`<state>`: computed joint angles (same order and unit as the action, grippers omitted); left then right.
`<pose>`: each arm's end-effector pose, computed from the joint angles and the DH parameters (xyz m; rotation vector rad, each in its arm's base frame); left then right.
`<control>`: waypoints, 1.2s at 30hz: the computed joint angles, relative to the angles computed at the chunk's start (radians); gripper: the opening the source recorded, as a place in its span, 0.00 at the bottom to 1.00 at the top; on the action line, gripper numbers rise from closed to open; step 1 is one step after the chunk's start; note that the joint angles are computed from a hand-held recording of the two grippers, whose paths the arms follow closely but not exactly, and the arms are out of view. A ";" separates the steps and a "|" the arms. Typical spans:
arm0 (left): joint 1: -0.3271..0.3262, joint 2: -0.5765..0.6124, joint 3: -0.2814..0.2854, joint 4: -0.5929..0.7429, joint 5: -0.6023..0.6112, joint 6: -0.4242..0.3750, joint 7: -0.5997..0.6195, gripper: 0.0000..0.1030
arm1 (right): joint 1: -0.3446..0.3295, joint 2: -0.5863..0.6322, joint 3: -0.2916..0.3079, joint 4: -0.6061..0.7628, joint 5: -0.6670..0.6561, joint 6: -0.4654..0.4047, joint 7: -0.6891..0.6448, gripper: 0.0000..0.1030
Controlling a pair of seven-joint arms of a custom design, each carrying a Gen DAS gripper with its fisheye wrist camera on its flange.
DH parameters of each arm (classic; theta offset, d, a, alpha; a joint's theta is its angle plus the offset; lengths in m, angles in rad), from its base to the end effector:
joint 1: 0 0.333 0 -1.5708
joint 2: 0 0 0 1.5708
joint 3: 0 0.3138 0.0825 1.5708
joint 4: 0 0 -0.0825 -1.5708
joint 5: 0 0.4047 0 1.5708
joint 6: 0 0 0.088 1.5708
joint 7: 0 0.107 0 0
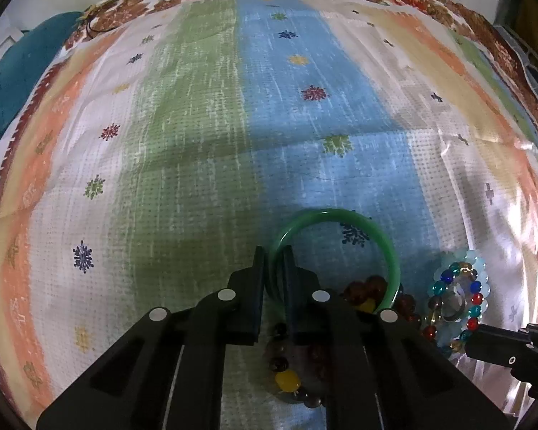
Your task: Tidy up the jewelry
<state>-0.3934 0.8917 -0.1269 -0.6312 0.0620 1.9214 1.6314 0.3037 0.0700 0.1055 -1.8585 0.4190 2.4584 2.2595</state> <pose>0.7380 -0.3539 0.5053 -1.4531 2.5158 -0.5245 0.5899 0.2538 0.5282 -1.2541 2.2073 0.2874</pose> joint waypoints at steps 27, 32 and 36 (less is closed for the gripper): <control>0.008 -0.065 0.002 -0.109 0.017 0.048 -0.011 0.08 | -0.003 -0.003 0.001 0.003 0.042 -0.004 -0.013 0.02; 0.009 -0.078 0.003 -0.132 0.022 0.060 -0.011 0.10 | -0.004 -0.017 -0.001 -0.015 0.068 0.018 -0.024 0.34; 0.010 -0.074 0.001 -0.126 0.019 0.056 -0.015 0.10 | -0.002 -0.015 -0.002 -0.013 0.074 0.030 -0.019 0.34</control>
<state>-0.3833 0.8173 -0.1260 -0.7573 0.0807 1.9776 1.6167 0.3021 0.0550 0.1036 -1.8711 0.4932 2.4881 2.2405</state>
